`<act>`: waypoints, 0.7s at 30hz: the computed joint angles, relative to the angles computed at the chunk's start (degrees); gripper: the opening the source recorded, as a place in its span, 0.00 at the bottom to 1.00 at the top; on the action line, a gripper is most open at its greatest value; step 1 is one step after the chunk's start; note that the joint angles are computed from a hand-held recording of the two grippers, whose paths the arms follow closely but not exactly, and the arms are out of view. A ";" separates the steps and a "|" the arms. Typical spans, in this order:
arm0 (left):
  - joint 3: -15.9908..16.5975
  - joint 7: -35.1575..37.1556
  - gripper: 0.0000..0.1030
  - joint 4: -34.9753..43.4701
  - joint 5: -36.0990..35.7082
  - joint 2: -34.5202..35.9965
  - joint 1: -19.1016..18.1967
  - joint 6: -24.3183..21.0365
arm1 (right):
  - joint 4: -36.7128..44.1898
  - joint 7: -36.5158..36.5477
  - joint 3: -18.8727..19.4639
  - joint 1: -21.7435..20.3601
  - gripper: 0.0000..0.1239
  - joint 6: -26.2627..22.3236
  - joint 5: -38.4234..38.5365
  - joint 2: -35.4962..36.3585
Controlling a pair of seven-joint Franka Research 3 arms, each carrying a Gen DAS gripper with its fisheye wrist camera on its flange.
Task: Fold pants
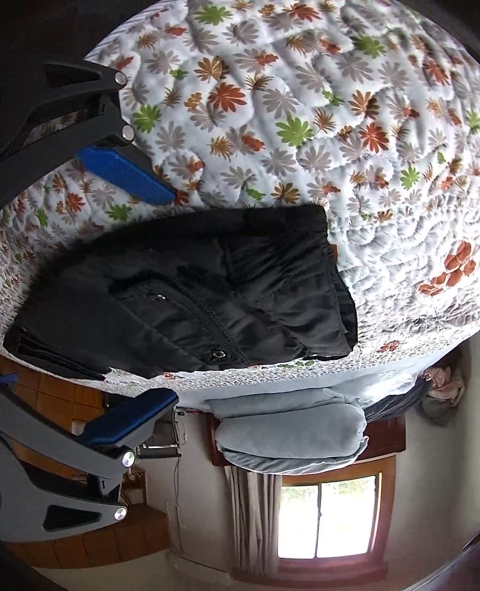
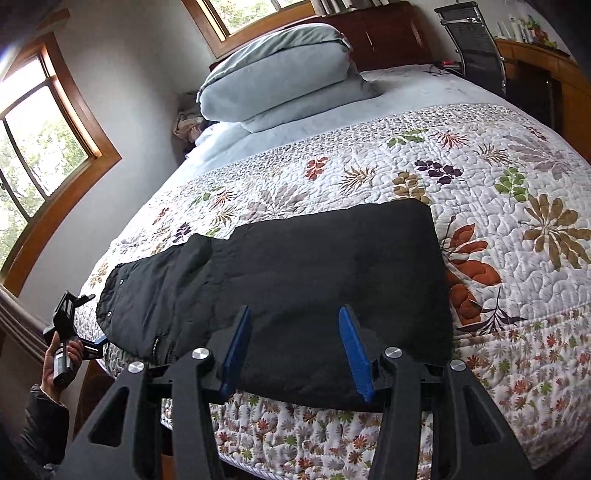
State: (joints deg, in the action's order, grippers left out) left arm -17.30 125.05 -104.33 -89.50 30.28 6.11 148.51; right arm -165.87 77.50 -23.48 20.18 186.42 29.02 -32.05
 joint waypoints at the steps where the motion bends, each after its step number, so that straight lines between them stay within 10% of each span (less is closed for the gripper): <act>1: -0.31 1.24 0.95 -0.49 -1.31 -0.28 0.47 -0.47 | 0.22 -0.03 0.11 0.00 0.41 -0.11 -0.12 0.39; 21: -1.40 5.68 0.93 3.29 -4.01 3.46 1.27 -6.50 | 1.02 0.47 0.72 -3.42 0.41 -0.39 0.25 2.45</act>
